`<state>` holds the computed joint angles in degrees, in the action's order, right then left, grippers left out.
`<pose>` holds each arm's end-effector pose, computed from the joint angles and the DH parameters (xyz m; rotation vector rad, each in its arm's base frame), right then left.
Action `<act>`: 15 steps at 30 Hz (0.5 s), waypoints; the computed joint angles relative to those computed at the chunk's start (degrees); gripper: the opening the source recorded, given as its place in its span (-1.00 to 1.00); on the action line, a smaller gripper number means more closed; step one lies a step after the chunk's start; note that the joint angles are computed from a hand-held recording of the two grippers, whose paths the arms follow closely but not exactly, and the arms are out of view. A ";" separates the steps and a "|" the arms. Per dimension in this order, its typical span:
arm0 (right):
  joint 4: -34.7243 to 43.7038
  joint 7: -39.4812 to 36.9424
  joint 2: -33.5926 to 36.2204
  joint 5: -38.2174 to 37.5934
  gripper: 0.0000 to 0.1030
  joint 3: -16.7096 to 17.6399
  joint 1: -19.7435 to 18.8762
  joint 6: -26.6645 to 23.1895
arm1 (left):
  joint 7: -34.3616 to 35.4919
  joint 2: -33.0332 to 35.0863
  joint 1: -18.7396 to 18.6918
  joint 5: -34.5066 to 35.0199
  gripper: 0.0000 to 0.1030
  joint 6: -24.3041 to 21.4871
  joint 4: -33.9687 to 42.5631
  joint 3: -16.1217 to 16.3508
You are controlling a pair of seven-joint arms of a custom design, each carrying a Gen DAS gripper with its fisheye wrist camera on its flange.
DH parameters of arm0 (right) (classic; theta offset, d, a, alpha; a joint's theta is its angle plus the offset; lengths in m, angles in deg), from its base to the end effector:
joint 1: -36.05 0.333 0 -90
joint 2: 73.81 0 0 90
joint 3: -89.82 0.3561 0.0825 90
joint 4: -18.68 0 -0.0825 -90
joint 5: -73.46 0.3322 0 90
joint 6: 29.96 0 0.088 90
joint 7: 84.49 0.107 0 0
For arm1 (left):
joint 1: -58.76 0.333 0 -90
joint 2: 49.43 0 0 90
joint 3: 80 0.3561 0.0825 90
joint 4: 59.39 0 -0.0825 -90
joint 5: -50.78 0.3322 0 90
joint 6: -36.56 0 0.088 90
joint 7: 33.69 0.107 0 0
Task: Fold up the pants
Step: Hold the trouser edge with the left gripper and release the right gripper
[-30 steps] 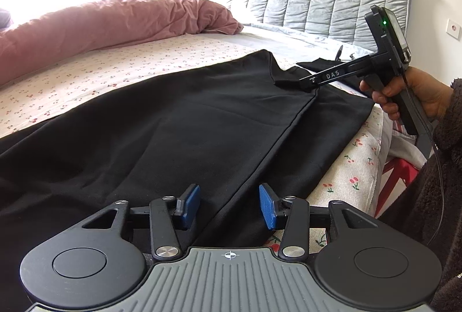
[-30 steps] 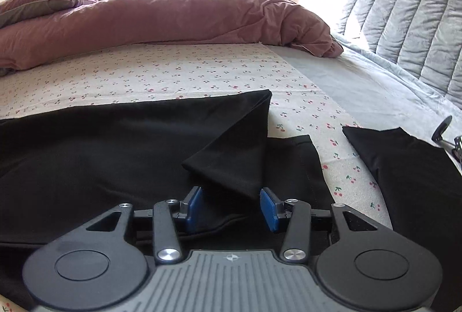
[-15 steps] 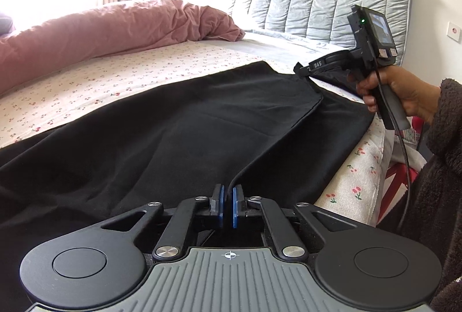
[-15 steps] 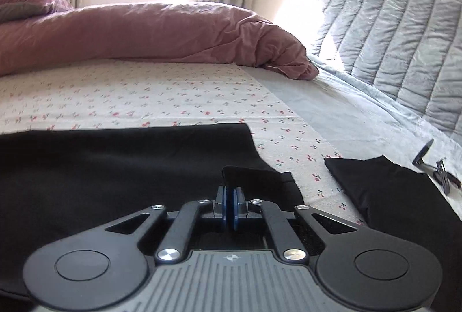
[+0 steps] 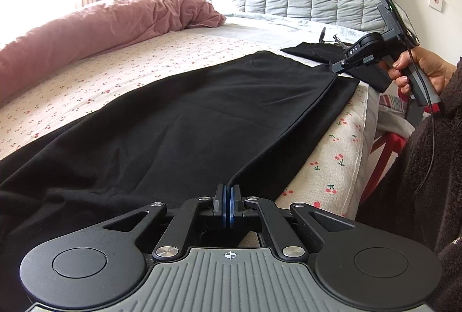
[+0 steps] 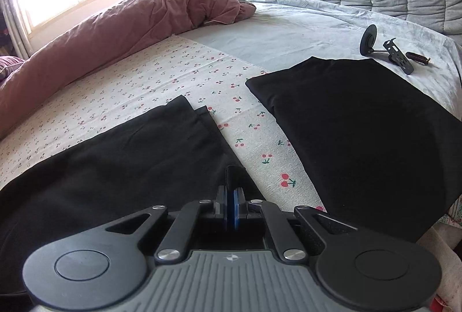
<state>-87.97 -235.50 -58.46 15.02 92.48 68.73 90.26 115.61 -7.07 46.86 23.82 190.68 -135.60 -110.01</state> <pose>0.5113 0.3092 0.4579 -0.8334 2.3924 -0.9896 0.6538 -0.3851 0.4562 -0.5513 2.6408 -1.2913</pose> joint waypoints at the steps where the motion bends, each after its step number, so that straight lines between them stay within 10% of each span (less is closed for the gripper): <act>1: 0.75 -1.75 0.27 0.87 -0.97 0.33 0.28 -1.27 | 0.15 -0.19 0.26 -0.08 -1.00 -0.35 -0.23 -0.19; 15: 4.07 -13.37 1.62 8.99 -0.97 1.33 2.50 -10.48 | 2.54 -1.30 0.51 -2.32 -0.98 -8.03 0.27 0.60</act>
<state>-83.90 -248.88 -56.84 24.02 93.81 71.23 79.78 118.15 -8.37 47.37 21.50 182.64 -135.33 -109.41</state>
